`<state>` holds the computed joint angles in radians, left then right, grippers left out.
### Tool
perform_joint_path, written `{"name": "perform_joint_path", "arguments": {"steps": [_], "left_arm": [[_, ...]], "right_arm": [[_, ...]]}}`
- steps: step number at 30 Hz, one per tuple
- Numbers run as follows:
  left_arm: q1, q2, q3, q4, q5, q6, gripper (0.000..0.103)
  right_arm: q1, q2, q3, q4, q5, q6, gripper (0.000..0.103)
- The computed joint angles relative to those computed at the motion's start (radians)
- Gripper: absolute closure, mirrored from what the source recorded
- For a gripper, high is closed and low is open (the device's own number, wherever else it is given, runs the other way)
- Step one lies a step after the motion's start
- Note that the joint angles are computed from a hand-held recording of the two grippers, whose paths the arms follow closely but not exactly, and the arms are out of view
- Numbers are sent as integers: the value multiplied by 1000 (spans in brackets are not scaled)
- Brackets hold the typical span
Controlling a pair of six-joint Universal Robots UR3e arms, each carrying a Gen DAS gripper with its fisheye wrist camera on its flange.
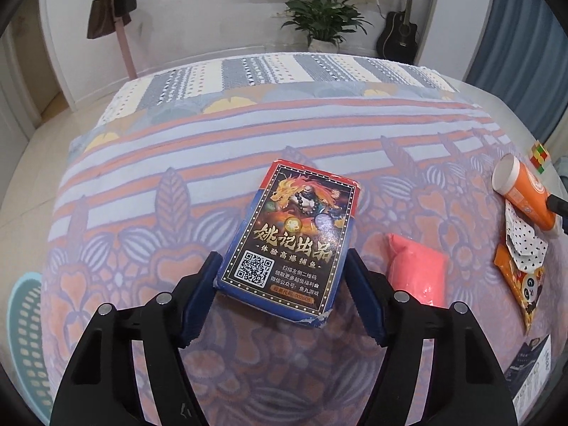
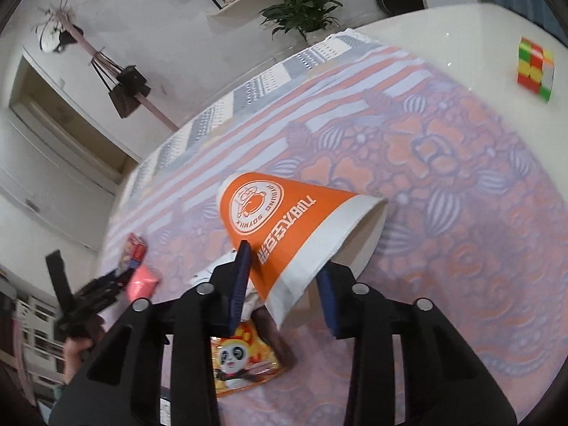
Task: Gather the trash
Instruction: 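Lift the card box and orange cup toward the blue basket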
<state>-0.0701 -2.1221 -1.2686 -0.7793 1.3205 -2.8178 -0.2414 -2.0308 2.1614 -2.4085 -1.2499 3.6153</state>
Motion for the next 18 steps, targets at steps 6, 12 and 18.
{"name": "perform_joint_path", "arguments": {"steps": [6, 12, 18], "left_arm": [[17, 37, -57, 58, -36, -22, 37], [91, 124, -101, 71, -147, -74, 37], [211, 242, -160, 63, -270, -133, 37]], "right_arm": [[121, 78, -80, -50, -83, 25, 94], [343, 224, -292, -29, -306, 45, 101], [530, 403, -579, 17, -464, 25, 101]]}}
